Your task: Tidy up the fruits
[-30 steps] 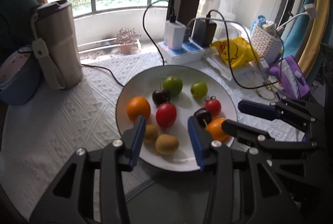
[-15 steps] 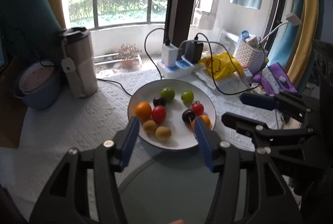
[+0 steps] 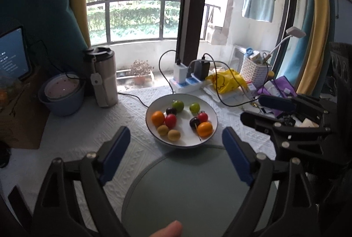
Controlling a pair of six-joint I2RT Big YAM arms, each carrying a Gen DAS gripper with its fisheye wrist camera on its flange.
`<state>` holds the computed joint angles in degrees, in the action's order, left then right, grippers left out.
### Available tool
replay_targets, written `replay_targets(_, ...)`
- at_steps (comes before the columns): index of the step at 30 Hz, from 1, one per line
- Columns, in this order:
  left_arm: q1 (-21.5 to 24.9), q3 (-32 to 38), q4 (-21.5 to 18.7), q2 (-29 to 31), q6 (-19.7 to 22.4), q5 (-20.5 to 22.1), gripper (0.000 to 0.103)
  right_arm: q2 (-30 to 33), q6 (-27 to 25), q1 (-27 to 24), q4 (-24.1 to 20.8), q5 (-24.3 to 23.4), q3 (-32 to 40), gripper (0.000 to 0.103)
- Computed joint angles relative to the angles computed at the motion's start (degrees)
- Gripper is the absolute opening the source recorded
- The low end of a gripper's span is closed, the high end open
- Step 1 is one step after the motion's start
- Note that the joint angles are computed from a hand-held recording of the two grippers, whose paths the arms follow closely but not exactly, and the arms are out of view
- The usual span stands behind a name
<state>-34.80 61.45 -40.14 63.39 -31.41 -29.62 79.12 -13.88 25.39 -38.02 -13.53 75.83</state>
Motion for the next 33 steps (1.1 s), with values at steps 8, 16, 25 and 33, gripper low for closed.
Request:
replay_targets(8, -5.4, -0.5, -3.8, -3.5, -4.0, -6.3, 0.087, -6.0, 0.8, 0.0, 0.2, 0.9, -3.5, 0.054)
replay_targets(16, -12.4, 0.3, -11.5, -5.5, -12.2, -16.3, 0.087, -12.7, 2.0, -0.4, 0.3, 1.6, -7.5, 0.054)
replay_targets(25, -21.0, 3.5, -23.7, -4.5, -22.6, -27.3, 0.087, -20.4, 3.5, -2.1, 0.4, 1.9, -11.2, 0.055)
replay_targets(33, -27.5, 6.6, -36.0, -3.2, -34.7, -36.7, 0.088, -26.9, 4.3, -4.7, 1.6, 1.2, -13.6, 0.081)
